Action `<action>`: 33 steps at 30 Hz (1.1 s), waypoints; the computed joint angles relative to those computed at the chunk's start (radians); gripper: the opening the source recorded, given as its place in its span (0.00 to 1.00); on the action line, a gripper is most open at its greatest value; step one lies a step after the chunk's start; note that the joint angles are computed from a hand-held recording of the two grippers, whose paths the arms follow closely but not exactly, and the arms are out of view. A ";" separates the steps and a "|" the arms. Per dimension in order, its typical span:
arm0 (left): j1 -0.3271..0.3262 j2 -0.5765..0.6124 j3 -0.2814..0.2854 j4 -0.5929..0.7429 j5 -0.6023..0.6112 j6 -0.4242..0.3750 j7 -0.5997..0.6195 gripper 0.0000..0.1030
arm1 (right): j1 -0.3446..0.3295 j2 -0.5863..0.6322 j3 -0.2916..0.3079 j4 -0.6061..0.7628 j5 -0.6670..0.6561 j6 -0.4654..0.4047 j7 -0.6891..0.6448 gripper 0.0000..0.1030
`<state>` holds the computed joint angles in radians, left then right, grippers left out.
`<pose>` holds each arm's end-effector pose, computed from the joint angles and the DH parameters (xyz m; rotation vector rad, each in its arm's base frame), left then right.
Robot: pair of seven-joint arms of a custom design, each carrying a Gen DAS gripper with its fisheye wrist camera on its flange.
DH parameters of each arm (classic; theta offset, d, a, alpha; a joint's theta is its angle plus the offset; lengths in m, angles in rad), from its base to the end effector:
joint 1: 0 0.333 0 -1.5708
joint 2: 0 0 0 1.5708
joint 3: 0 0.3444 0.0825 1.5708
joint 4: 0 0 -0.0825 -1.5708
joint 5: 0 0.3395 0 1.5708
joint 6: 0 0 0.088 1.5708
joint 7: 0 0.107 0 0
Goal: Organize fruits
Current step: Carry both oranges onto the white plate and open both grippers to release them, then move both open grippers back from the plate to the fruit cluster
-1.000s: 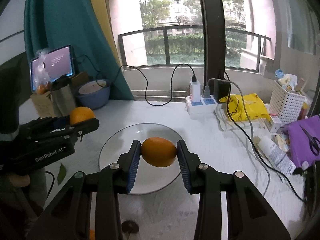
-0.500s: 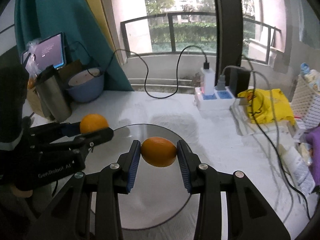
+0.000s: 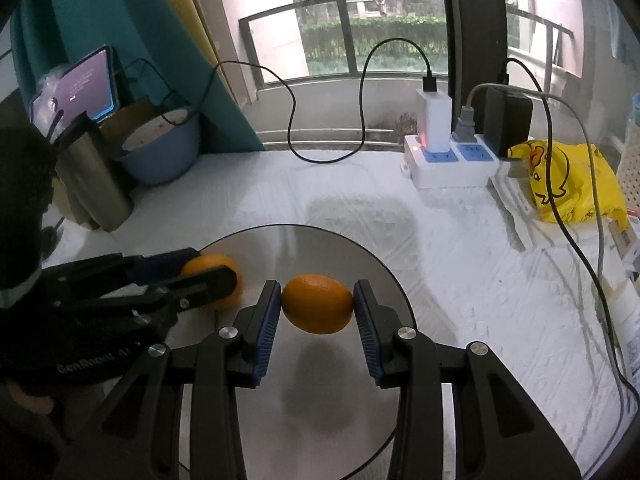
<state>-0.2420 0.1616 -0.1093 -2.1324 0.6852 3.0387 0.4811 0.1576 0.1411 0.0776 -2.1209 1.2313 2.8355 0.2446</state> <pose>0.5212 -0.2393 0.4662 -1.9463 1.7774 -0.9536 0.5507 0.0802 0.4405 -1.9963 1.2409 -0.3700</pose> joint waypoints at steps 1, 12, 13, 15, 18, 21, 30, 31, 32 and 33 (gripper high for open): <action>-0.005 -0.006 0.007 -0.002 0.012 0.004 -0.014 0.47 | 0.000 -0.003 0.001 0.000 0.005 0.003 -0.004 0.44; 0.011 -0.123 -0.013 -0.048 0.250 -0.002 -0.233 0.68 | 0.028 -0.130 -0.022 -0.091 0.124 0.026 -0.123 0.47; 0.018 -0.134 -0.024 -0.054 0.261 -0.005 -0.243 0.68 | 0.032 -0.143 -0.026 -0.102 0.131 0.027 -0.131 0.47; 0.031 -0.157 -0.045 -0.067 0.278 -0.014 -0.262 0.68 | 0.040 -0.172 -0.034 -0.126 0.146 0.029 -0.147 0.47; 0.047 -0.190 -0.075 -0.083 0.304 -0.028 -0.290 0.68 | 0.051 -0.212 -0.046 -0.161 0.168 0.036 -0.165 0.47; 0.061 -0.223 -0.101 -0.104 0.326 -0.037 -0.315 0.68 | 0.058 -0.250 -0.058 -0.195 0.184 0.044 -0.175 0.47; 0.088 -0.317 -0.168 -0.168 0.339 -0.067 -0.347 0.68 | 0.068 -0.377 -0.088 -0.306 0.212 0.050 -0.207 0.47; 0.089 -0.325 -0.173 -0.175 0.334 -0.069 -0.345 0.68 | 0.069 -0.386 -0.089 -0.315 0.213 0.052 -0.207 0.47; 0.089 -0.332 -0.178 -0.183 0.328 -0.070 -0.344 0.68 | 0.069 -0.402 -0.092 -0.331 0.211 0.049 -0.207 0.47; 0.090 -0.342 -0.185 -0.192 0.325 -0.073 -0.345 0.68 | 0.069 -0.415 -0.095 -0.344 0.206 0.047 -0.205 0.47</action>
